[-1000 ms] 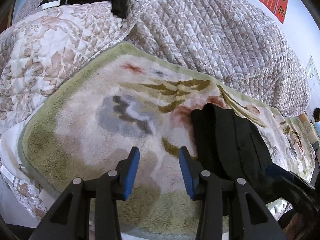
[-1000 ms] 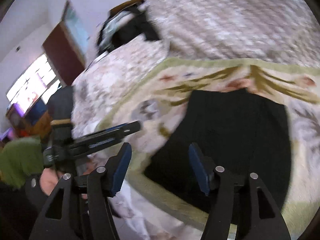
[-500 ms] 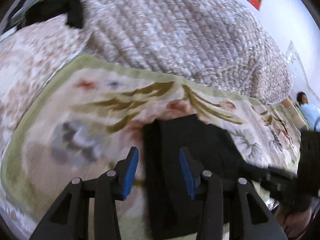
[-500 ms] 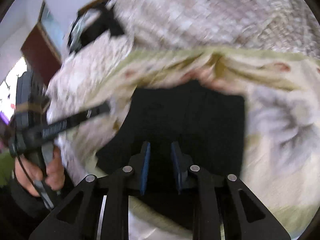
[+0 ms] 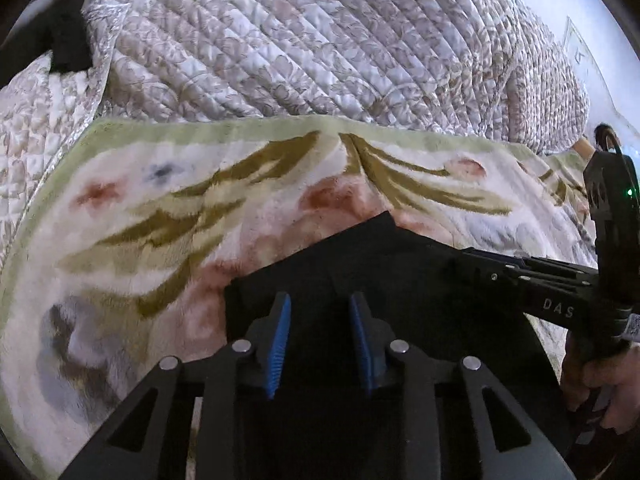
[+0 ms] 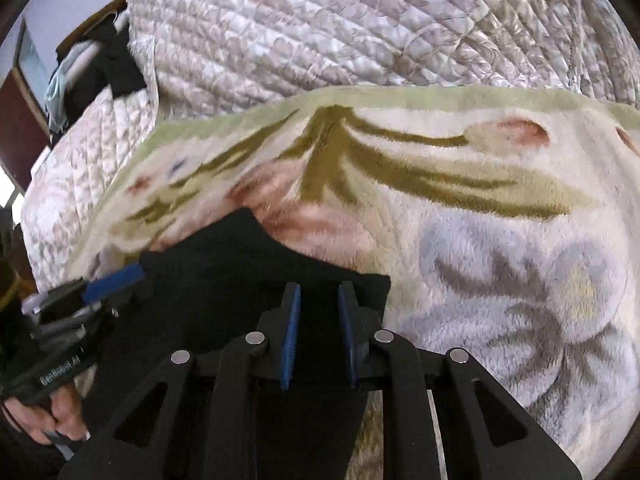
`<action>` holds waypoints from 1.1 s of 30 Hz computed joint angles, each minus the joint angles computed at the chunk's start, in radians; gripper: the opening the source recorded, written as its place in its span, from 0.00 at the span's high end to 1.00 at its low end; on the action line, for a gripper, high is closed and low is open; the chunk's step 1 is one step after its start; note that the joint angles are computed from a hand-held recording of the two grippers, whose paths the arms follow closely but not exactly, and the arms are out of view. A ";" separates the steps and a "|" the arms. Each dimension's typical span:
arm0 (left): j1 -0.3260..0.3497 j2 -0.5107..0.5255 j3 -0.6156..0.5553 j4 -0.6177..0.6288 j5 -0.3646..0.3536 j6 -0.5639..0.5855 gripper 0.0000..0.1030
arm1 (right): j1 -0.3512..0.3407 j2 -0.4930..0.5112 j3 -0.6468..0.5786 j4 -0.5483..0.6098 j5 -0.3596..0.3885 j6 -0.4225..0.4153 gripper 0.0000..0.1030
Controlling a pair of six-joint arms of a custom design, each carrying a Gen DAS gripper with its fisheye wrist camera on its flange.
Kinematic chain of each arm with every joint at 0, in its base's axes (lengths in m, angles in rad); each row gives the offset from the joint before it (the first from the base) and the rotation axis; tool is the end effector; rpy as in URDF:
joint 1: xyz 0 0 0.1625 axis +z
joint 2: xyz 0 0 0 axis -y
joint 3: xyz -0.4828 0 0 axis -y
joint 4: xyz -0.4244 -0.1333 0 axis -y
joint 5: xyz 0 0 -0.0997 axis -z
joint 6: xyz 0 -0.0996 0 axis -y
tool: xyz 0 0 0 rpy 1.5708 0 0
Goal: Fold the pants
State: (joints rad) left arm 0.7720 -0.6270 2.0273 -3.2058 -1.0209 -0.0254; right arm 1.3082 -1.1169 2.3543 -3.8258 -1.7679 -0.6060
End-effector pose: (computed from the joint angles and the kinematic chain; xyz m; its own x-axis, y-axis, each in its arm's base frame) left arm -0.2861 -0.5372 -0.0319 -0.6993 0.5087 -0.5022 0.6793 0.6916 -0.2454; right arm -0.0163 -0.4989 0.2289 -0.8205 0.0525 0.5692 -0.4027 0.6537 -0.6407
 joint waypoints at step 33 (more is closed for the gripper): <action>-0.125 -0.092 0.272 -0.127 0.091 -0.112 0.67 | -0.058 0.212 0.316 -0.613 0.061 -0.170 0.80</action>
